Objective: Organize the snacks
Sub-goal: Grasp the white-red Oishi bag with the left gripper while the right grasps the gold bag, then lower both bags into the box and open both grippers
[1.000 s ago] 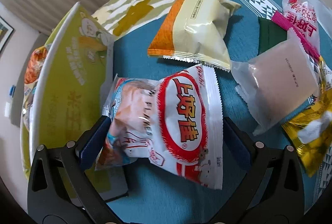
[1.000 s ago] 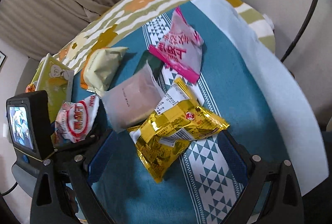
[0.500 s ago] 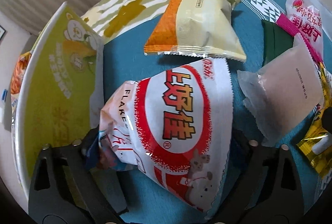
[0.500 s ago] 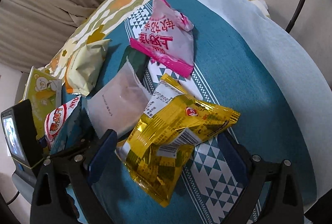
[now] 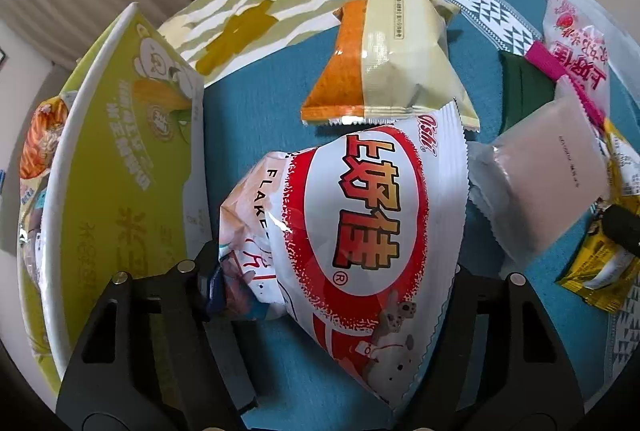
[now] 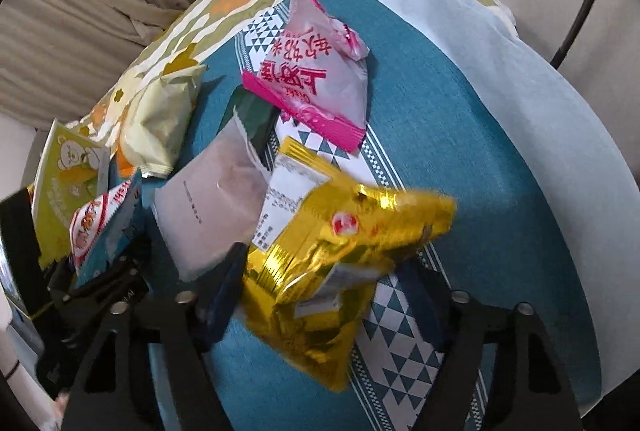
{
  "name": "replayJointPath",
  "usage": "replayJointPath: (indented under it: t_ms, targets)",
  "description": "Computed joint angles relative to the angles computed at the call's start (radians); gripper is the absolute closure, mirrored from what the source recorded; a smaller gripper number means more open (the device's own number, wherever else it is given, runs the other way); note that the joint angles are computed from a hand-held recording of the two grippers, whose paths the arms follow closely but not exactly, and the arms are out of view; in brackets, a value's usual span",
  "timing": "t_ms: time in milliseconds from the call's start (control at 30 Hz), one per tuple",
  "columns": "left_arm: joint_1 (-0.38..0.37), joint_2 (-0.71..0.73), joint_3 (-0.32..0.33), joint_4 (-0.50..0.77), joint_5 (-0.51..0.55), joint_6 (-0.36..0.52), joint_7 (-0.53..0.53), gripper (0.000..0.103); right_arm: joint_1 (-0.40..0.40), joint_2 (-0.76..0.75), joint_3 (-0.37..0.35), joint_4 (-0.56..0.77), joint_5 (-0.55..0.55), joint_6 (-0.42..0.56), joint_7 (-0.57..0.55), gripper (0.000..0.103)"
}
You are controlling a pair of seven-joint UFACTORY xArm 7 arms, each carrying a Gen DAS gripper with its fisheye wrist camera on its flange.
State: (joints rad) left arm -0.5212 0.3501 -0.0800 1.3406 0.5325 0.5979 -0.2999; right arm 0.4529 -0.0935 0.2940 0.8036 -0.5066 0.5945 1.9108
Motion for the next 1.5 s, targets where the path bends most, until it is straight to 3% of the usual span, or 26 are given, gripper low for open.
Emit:
replayJointPath:
  t_ms: [200,500,767,1033,1200,1500]
  targets:
    - [0.019,-0.039,-0.015,-0.05,-0.039,-0.027,0.015,0.04,0.0,-0.031,0.011,-0.036,-0.032,-0.032,0.027,0.049]
    - [0.033,-0.148,-0.038,-0.114,-0.055,-0.068,-0.019,0.04,-0.008,-0.131,0.07,-0.051,-0.07,0.041,0.051,0.049]
    - [0.082,-0.334,-0.085,-0.187,-0.131,-0.105,0.001,0.04,-0.017,-0.224,0.117,0.016,-0.081,0.153,-0.083,0.049]
    - [0.186,-0.492,-0.091,-0.209,-0.204,-0.105,0.045,0.04,-0.036,-0.155,0.143,0.218,-0.153,0.186,-0.277,0.049]
    - [0.266,-0.529,-0.066,-0.218,-0.226,-0.118,0.098,0.04,0.008,0.007,0.135,0.417,-0.235,0.183,-0.345,0.049]
    - [0.366,-0.449,0.032,-0.184,-0.422,-0.127,0.382,0.039,0.169,0.384,0.061,0.86,-0.317,0.242,-0.414,0.049]
